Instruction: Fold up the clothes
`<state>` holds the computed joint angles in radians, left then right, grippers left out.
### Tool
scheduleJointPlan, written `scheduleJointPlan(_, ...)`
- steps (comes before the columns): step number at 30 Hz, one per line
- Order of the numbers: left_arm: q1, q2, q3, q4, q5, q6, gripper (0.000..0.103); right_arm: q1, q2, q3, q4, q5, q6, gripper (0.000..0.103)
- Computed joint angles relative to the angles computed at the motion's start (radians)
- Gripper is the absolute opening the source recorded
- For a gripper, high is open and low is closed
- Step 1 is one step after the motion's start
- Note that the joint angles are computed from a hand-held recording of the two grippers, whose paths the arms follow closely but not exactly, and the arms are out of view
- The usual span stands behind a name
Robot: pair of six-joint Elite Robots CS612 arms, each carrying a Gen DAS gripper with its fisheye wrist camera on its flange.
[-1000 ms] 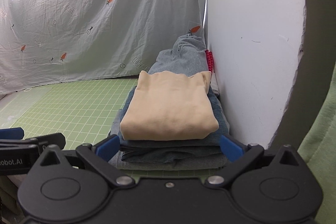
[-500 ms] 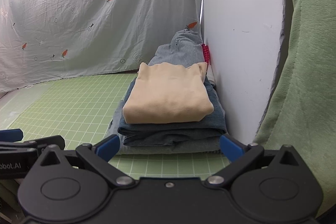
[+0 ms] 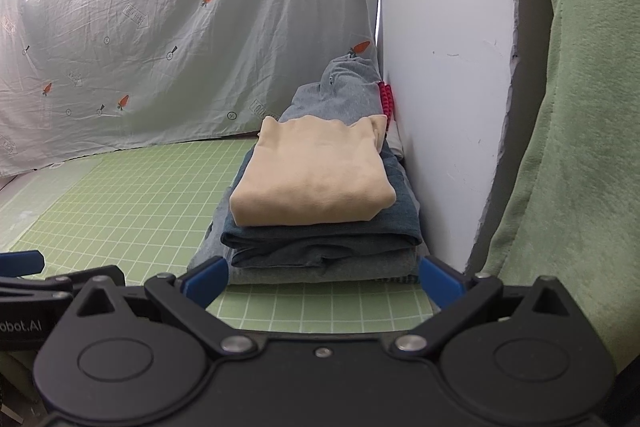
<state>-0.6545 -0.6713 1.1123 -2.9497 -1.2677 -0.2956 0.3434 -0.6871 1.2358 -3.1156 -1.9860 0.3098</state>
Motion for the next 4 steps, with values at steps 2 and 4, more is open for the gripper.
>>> scheduleJointPlan(2,-0.001,-0.004,0.006,-0.001,-0.001,0.0,0.103,0.001,-0.003,0.006,-0.004,0.0,0.001,0.103)
scheduleJointPlan(4,-0.002,-0.007,0.012,-0.004,0.001,0.001,0.103,0.001,-0.005,0.011,-0.008,0.0,0.001,0.103)
